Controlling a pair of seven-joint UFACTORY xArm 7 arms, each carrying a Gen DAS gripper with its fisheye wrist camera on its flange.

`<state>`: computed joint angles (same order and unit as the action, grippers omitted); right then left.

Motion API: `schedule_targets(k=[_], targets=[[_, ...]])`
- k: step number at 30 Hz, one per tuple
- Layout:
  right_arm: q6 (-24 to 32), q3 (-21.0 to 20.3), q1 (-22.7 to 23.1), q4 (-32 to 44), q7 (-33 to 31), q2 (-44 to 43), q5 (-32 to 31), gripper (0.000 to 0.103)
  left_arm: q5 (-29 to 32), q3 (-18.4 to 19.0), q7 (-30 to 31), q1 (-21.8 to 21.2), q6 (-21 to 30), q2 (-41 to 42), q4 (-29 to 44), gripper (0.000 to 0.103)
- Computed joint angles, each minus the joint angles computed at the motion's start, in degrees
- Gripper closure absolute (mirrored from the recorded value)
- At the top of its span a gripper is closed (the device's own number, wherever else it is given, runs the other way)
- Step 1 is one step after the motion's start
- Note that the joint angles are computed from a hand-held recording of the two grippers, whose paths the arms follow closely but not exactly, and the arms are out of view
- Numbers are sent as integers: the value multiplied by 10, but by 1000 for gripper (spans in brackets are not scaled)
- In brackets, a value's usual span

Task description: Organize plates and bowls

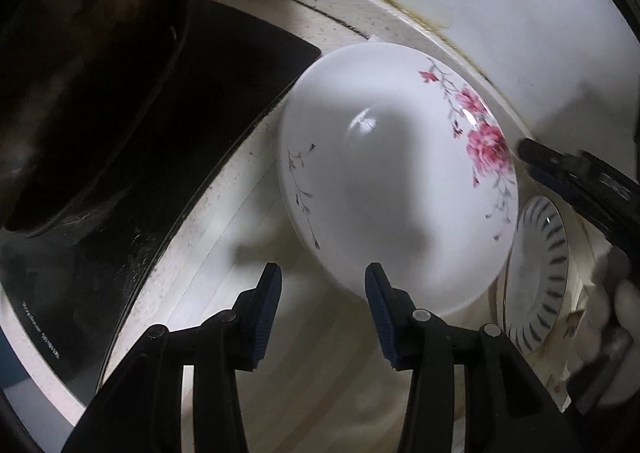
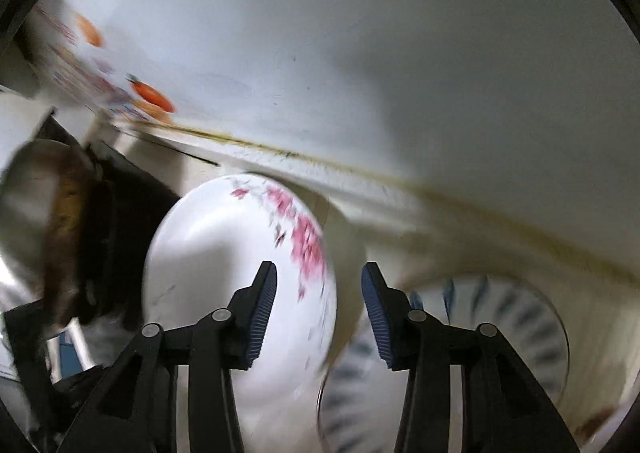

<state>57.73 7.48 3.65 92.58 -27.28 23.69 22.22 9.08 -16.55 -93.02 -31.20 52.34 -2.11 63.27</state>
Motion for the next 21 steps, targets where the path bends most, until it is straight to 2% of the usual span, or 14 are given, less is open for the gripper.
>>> schedule_targets(k=[2,3,4,5,7,11,12,14,17,21], targets=[[-28,-3,18,0,2,14,-30,68,-4,3,2,3,-11,6,-4,62],[-30,-2,26,-1,-5,19,-47,80,-5,5,7,4,-13,13,-1,62],[-19,-6,35,5,0,27,-71,85,-6,6,7,4,-20,17,-1,62],[-19,-8,39,4,6,31,-81,84,-5,7,8,4,-24,22,1,62],[-25,-1,27,-5,-4,28,-63,87,-7,9,9,3,-29,32,4,62],[13,4,2,-24,-30,10,-35,91,1,13,5,-1,-32,41,8,64],[24,4,-1,-36,-41,-1,-33,92,11,12,-3,-4,-8,46,18,64],[52,3,-11,-57,-76,-25,-25,92,25,15,-3,-7,-1,59,27,66],[81,-6,-14,-49,-80,-26,-17,90,34,17,-11,-12,-15,61,23,70],[63,-10,-10,-4,-55,12,-6,87,46,19,-27,-18,-20,71,30,71]])
